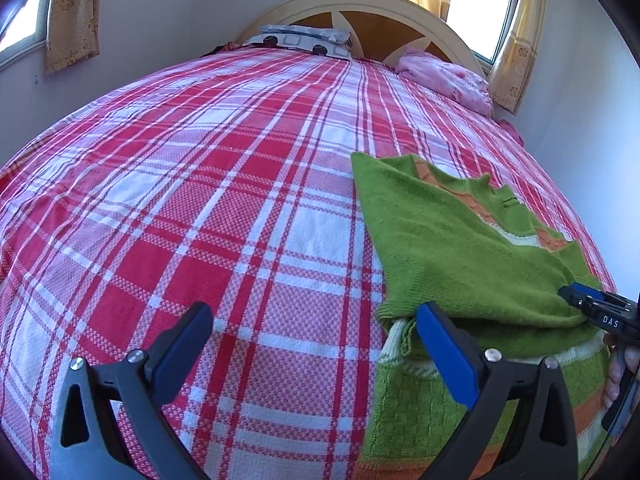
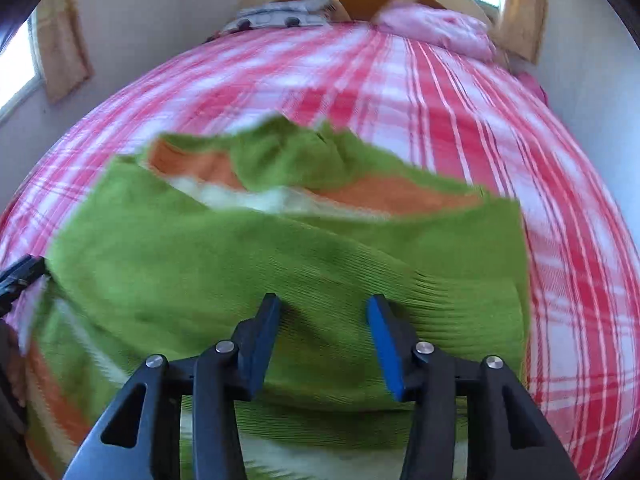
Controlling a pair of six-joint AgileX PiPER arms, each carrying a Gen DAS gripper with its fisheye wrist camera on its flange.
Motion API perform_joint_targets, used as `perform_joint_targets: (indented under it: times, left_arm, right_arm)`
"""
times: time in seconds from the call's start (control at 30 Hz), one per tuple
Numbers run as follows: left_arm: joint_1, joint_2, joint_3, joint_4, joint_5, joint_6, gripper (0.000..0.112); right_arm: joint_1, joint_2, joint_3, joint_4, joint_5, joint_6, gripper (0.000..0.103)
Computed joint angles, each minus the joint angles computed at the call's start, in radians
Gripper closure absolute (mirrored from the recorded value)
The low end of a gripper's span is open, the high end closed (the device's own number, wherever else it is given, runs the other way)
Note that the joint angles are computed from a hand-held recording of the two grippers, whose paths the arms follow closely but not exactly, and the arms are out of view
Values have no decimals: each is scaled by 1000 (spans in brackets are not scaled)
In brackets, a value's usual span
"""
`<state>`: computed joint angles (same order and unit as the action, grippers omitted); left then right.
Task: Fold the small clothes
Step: 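Fold the sweater's side edge inward over the sleeves with the right gripper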
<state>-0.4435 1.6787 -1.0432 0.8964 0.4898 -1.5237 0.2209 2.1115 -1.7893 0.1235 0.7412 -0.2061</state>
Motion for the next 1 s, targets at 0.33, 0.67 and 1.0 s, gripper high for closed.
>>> perform_joint_targets:
  times: [0.33,0.67,1.0]
  left_arm:
    - [2,-34,10,105,6,-125,9]
    - [-5,88,-135,-83,104,123,9]
    - [12,73,-105,-81,72,97,9]
  right_arm:
    - [-53,-20,17,-19,16,-38,57]
    - [-144,-74,53,182,-66,-113,55]
    - [-133,329,-647,47,375,87,56]
